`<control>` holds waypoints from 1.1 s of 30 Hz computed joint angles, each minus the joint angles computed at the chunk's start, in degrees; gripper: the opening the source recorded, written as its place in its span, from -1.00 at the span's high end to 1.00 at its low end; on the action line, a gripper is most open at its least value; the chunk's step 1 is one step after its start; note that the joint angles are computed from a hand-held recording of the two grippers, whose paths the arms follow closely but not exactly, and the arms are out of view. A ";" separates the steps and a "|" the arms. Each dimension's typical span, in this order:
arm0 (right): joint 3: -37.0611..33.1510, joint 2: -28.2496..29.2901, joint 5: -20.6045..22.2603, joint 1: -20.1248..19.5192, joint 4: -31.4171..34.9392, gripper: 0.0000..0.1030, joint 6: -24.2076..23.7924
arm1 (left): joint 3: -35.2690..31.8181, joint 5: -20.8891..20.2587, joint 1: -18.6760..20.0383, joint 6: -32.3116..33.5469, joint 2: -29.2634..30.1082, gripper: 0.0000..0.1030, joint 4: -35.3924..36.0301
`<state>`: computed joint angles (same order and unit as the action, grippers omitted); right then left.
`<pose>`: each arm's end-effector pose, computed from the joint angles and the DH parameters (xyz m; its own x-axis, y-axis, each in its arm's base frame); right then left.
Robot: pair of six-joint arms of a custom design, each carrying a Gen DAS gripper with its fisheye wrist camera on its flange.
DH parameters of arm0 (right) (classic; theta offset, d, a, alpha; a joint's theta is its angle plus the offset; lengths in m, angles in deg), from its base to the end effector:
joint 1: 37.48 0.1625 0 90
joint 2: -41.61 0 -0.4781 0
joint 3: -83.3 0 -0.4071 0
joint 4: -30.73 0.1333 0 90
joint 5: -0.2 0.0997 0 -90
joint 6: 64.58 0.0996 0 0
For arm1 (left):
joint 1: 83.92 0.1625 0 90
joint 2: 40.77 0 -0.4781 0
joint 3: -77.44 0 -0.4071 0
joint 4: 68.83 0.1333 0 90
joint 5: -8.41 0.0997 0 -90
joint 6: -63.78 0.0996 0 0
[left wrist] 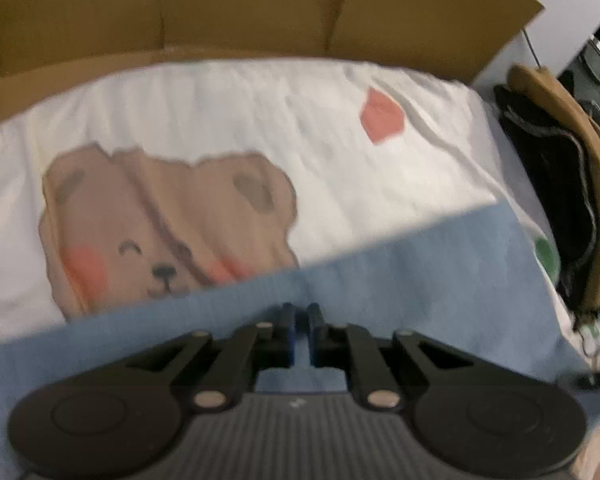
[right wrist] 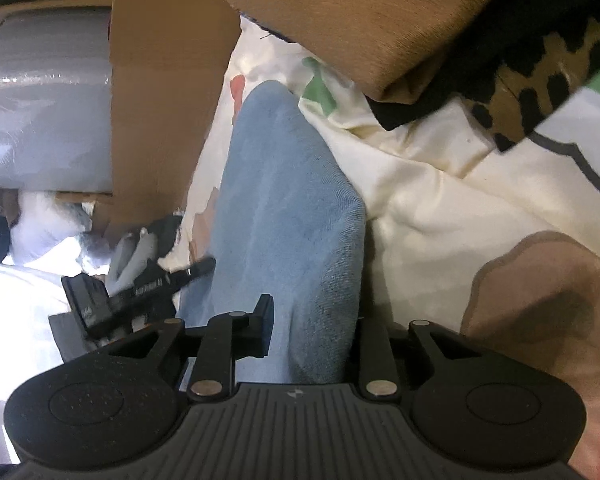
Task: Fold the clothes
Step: 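Hold the folded jeans up with the right gripper above the sheet, then lower the folded jeans onto the bear-print sheet with the right gripper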
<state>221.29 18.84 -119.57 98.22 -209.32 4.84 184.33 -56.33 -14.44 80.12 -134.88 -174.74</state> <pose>0.3438 -0.2184 -0.0348 -0.8344 0.3880 -0.3914 0.5511 0.5977 -0.5823 0.0009 -0.4992 0.4648 -0.7222 0.5464 -0.4242 0.5765 0.8143 0.0675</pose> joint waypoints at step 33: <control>-0.58 -4.58 -1.22 -1.01 10.77 0.49 -2.82 | -0.89 -6.76 1.61 -3.14 -12.25 0.86 25.53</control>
